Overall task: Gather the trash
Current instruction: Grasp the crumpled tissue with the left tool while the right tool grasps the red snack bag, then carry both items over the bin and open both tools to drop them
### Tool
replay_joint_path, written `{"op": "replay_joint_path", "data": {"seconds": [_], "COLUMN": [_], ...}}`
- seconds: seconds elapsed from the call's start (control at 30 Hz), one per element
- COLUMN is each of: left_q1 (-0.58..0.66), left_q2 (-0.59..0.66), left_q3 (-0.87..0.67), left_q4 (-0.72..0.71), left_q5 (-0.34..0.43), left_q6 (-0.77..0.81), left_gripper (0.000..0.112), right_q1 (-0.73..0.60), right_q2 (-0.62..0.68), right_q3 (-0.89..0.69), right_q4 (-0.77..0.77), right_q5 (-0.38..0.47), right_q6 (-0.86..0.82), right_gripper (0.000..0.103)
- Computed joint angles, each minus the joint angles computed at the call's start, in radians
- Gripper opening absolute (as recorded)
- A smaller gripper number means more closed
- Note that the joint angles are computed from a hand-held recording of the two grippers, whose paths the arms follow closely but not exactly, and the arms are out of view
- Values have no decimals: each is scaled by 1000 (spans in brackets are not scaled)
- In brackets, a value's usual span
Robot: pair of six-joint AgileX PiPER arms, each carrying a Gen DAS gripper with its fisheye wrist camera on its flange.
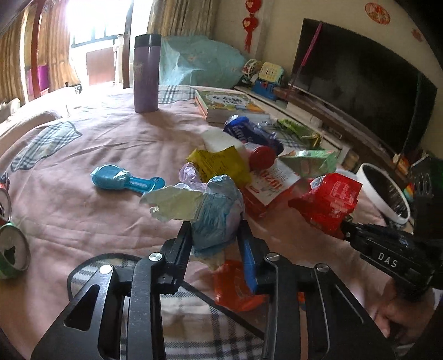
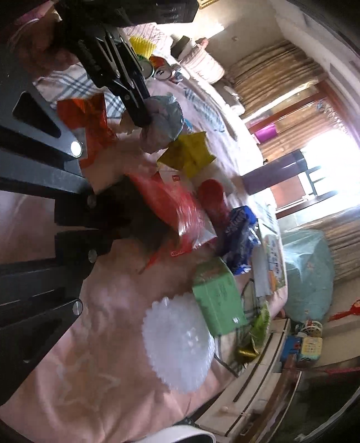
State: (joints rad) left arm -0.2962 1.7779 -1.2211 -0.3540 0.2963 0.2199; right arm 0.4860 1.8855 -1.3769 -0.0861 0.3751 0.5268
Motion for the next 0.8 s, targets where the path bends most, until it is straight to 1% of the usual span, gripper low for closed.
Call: {"op": "replay_joint_path", "data": {"seconds": [0.07, 0.1, 0.23, 0.33, 0.43, 0.53, 0.63, 0.7, 0.8], "left_q1": [4, 0, -42, -68, -109, -142, -182, -203, -242], "left_q2": [-24, -35, -74, -86, -91, -83, -56, -37, 3], "left_q3": [18, 25, 40, 33, 19, -1, -36, -61, -123], "left_q4": [-102, -127, -139, -198, -229, -259, -263, -254, -205], "left_q5": [7, 9, 2, 13, 11, 20, 34, 50, 72], "left_q6": [87, 108, 124, 183, 216, 242, 241, 226, 176], "left_gripper": [32, 32, 32, 32, 32, 32, 32, 32, 32], "right_q1": [-2, -2, -7, -18, -43, -62, -86, -106, -135], "right_q2": [-39, -61, -123, -180, -229, -285, -345, -375, -415], "right_q3": [40, 63, 124, 177, 221, 274, 327, 358, 393], "right_q4": [1, -6, -18, -59, -76, -146, -211, -225, -270], "right_q5": [-23, -33, -66, -74, -79, -82, -81, -82, -72], "right_q6": [1, 8, 25, 71, 91, 159, 218, 233, 276], "right_gripper": [0, 0, 0, 0, 0, 0, 0, 0, 0]}}
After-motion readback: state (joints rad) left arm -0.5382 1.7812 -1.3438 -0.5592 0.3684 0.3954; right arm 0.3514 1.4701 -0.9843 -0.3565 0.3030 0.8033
